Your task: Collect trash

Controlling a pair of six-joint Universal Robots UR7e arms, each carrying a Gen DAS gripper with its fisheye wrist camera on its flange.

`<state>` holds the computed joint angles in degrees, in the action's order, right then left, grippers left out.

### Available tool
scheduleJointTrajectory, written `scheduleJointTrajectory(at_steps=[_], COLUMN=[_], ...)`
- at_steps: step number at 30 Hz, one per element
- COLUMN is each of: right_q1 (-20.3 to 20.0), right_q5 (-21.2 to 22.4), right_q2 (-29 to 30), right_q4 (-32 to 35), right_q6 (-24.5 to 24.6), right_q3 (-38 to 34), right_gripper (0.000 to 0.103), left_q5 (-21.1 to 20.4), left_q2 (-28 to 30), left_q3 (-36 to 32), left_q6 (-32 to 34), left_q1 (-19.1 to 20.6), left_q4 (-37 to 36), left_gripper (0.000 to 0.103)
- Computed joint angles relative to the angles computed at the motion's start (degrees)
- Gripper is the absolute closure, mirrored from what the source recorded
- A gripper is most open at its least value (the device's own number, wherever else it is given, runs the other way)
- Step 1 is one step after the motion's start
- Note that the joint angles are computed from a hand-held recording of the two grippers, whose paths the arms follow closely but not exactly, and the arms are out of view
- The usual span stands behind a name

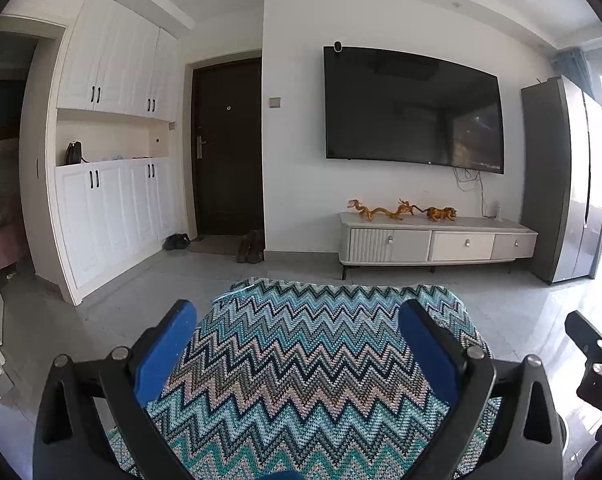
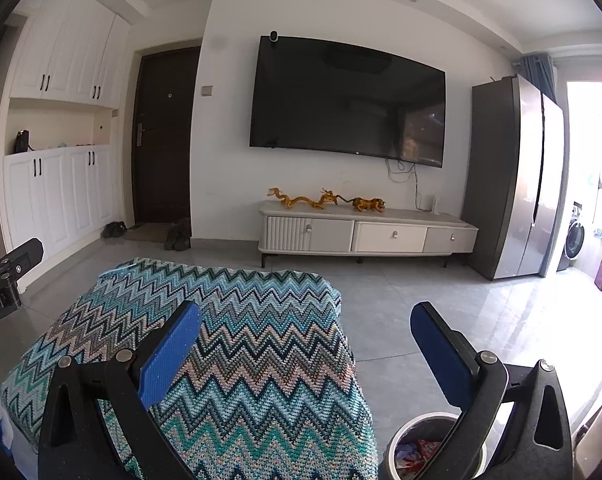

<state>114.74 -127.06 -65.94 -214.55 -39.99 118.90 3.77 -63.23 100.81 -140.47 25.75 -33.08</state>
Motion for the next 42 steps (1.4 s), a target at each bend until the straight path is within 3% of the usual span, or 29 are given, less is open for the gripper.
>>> scheduleJointTrajectory(at_steps=[9,18,24,29,33,42], right_q1=[-0.12,-0.44,-0.64,-0.84,-0.99,-1.20], right_q5=[0.12,-0.25,-0.92,-1.20,-1.34,-1.77], right_q2=[-0.33,-0.08,0.00,0.07,0.04,-0.35], right_q4=[-1.52,-2.92,-4.28,-4.76,-4.82,-4.84], right_q6=[-0.40,-0.94,-1.31,-1.37,-1.43,-1.23], right_q3=[0.26,0.27,0.12,0.05,0.06,0.07], right_gripper=[0.000,0.000,0.000,0.000,0.000,0.000], left_q5=[-0.14,-0.04,0.05,0.16,0.29,0.71], left_q2=[0.60,-1.45,-1.60,-1.08,0.51,3.58], left_q3=[-0.60,2.75,2.71,1.51,-0.89,-4.48], left_q6=[-1.50,7.63,6.55,2.07,-6.72,-18.30], left_q1=[-0.03,0.26,0.47,0.73,0.82,0.77], left_q4=[1.67,-9.13,-8.11,-3.25,6.53,19.22], left_gripper=[0.001,0.001,0.001,0.001,0.001,0.001])
